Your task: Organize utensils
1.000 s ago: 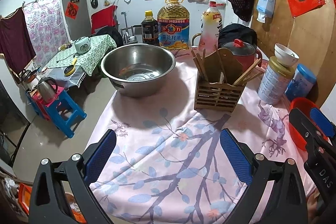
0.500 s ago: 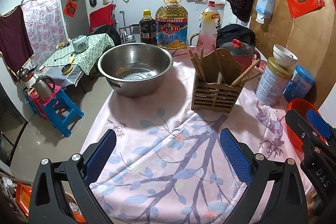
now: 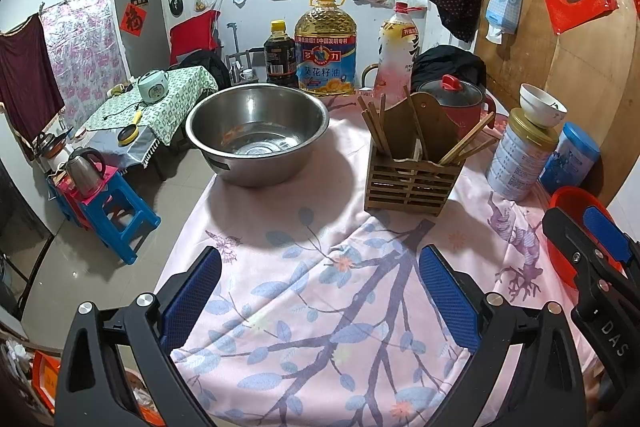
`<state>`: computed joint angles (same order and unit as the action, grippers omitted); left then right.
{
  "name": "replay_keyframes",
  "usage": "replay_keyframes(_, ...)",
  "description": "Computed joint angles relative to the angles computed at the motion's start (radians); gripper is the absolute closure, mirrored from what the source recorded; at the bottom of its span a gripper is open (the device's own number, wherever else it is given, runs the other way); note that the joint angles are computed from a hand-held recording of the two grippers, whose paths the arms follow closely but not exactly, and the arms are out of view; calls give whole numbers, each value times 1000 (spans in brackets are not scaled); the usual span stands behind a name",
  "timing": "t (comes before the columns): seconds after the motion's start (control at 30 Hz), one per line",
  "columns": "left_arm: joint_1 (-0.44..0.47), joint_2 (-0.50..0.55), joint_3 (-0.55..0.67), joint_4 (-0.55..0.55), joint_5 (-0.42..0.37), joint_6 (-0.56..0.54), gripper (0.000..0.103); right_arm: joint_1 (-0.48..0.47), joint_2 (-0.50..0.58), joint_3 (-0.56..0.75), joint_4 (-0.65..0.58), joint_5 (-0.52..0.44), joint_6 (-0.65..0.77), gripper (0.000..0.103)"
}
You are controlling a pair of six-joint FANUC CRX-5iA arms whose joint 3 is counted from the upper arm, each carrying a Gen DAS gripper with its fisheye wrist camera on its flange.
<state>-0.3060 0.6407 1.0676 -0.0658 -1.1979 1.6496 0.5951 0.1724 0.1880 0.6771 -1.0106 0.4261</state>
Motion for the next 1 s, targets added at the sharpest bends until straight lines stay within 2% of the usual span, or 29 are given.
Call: replay_keyframes(1.0,-5,7,15,-11,-9,1,6,-2,2,2,-4,0,2,35)
